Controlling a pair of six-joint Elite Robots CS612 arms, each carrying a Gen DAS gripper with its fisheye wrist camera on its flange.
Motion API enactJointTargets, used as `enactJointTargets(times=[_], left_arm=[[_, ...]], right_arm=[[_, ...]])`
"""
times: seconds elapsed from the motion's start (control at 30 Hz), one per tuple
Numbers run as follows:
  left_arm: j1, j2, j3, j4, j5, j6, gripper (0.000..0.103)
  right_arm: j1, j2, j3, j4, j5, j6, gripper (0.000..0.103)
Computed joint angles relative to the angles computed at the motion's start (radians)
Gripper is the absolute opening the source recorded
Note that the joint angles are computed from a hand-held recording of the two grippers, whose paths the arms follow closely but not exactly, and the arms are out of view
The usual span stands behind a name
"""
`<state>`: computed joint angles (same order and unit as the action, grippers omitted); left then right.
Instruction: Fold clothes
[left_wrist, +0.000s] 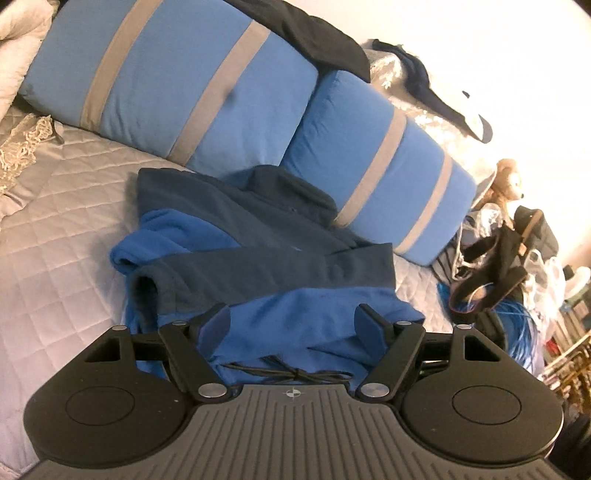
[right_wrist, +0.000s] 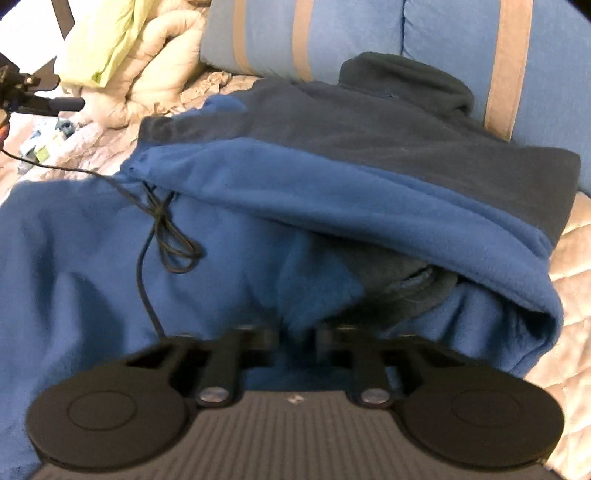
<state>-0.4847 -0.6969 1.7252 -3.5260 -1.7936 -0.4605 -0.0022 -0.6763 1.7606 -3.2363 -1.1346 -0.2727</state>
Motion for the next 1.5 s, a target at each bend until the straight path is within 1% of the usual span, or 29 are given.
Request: enactJointTargets(times=[0.13,0.3,0.4,0.5,0.6,0.67,0.7,0.73,0.77,0.83,0.87,0.93,0.97,1.0,1.07,1.1,1.2,1.23,1.33,1.4,1.43,1.5], left_arm=[[0.001,0.000,-0.001,0.007,-0.009,-0.018,0.074],[0.003,0.000,0.002,0.003,-0.015,-0.014,0.074],[0.005,0.000,0.005,-0.002,-0.014,-0.014,0.074],[0.004,0.000,0.005,0.004,-0.005,-0.017,0.074],[0.004,-0.003,0.006,0.014,0.000,-0.012,0.074],[0.003,-0.007,0.006,0.023,0.003,0.003,0.074],[0.001,-0.010,0.003,0.032,0.007,0.013,0.074],[-0.001,-0.013,-0.002,0.044,0.011,0.025,0.074],[-0.003,-0.015,-0.008,0.056,0.015,0.038,0.074],[-0.006,-0.020,-0.021,0.084,0.021,0.067,0.074],[-0.008,-0.020,-0.034,0.101,0.017,0.089,0.074],[-0.009,-0.010,-0.069,0.138,-0.006,0.147,0.074],[-0.009,-0.003,-0.090,0.159,-0.018,0.177,0.074],[-0.009,0.007,-0.113,0.180,-0.027,0.198,0.074],[-0.011,0.029,-0.160,0.223,-0.042,0.226,0.074],[-0.010,0.043,-0.185,0.245,-0.058,0.242,0.074],[-0.003,0.093,-0.273,0.320,-0.136,0.303,0.074],[-0.002,0.108,-0.302,0.357,-0.143,0.332,0.074],[-0.010,0.150,-0.379,0.441,-0.109,0.380,0.074],[-0.011,0.177,-0.425,0.480,-0.103,0.414,0.074],[-0.012,0.191,-0.447,0.496,-0.097,0.435,0.074],[-0.016,0.217,-0.488,0.528,-0.058,0.478,0.074]], right_arm=[[0.004,-0.020,0.018,-0.002,-0.019,-0.012,0.012],[-0.006,-0.047,0.045,0.015,0.005,-0.033,0.011],[-0.009,-0.059,0.059,0.041,-0.001,-0.063,0.011],[-0.016,-0.062,0.067,0.041,0.011,-0.050,0.011],[-0.005,-0.065,0.069,0.042,-0.014,-0.069,0.012],[0.004,-0.068,0.069,0.038,-0.048,-0.080,0.016],[0.007,-0.071,0.071,0.034,-0.067,-0.085,0.024],[0.010,-0.074,0.073,0.030,-0.086,-0.090,0.045],[0.013,-0.076,0.076,0.026,-0.104,-0.095,0.052],[0.012,-0.082,0.087,-0.006,-0.128,-0.091,0.074],[0.005,-0.085,0.096,-0.026,-0.124,-0.081,0.078],[-0.010,-0.089,0.110,-0.065,-0.109,-0.045,0.080],[-0.018,-0.090,0.116,-0.091,-0.106,-0.013,0.080],[-0.026,-0.089,0.122,-0.124,-0.109,0.030,0.082],[-0.043,-0.083,0.131,-0.196,-0.117,0.133,0.083],[-0.051,-0.079,0.134,-0.230,-0.124,0.186,0.083],[-0.071,-0.060,0.134,-0.313,-0.153,0.324,0.083],[-0.076,-0.053,0.130,-0.331,-0.164,0.364,0.083],[-0.084,-0.032,0.111,-0.357,-0.202,0.455,0.083],[-0.086,-0.020,0.094,-0.354,-0.226,0.504,0.083],[-0.087,-0.014,0.085,-0.352,-0.228,0.524,0.083],[-0.090,-0.003,0.069,-0.347,-0.229,0.563,0.083]])
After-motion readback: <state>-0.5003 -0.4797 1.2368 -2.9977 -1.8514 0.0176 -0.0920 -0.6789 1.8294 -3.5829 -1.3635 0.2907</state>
